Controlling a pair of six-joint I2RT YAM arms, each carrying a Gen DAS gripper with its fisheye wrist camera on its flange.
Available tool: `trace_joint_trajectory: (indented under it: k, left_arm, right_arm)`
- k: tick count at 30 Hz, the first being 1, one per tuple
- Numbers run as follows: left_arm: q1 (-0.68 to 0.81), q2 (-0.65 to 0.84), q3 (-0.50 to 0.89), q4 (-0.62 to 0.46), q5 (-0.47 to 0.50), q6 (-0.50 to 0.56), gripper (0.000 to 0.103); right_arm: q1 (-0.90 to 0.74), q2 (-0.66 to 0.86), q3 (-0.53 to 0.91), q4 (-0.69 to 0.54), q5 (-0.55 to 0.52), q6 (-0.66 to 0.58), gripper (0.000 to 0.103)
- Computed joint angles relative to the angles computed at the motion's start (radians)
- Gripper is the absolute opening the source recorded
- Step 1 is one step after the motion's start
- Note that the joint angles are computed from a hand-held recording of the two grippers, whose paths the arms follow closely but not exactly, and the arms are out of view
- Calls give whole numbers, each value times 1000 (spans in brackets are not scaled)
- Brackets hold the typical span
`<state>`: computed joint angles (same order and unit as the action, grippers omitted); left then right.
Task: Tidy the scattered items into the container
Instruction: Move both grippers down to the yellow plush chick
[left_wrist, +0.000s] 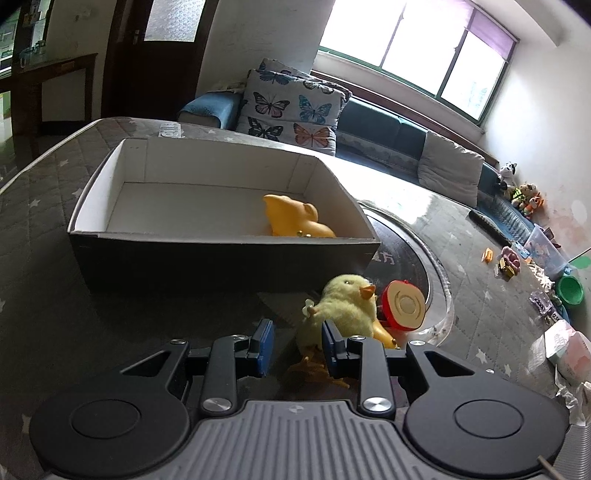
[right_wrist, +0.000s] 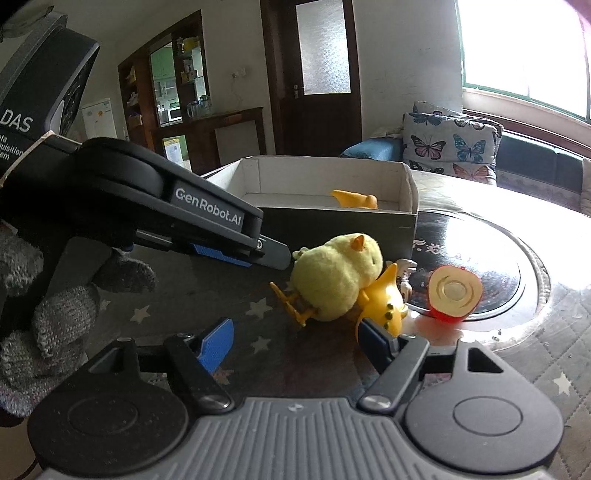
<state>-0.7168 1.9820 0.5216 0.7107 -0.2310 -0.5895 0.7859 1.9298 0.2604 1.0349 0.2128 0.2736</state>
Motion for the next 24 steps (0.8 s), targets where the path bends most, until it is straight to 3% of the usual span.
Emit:
trace_joint_trajectory:
  k: [24]
  left_arm:
    - [-6,3,-19,1,-20,-23,31]
  right_arm:
    - [0,38,27,-4,-14,6,80]
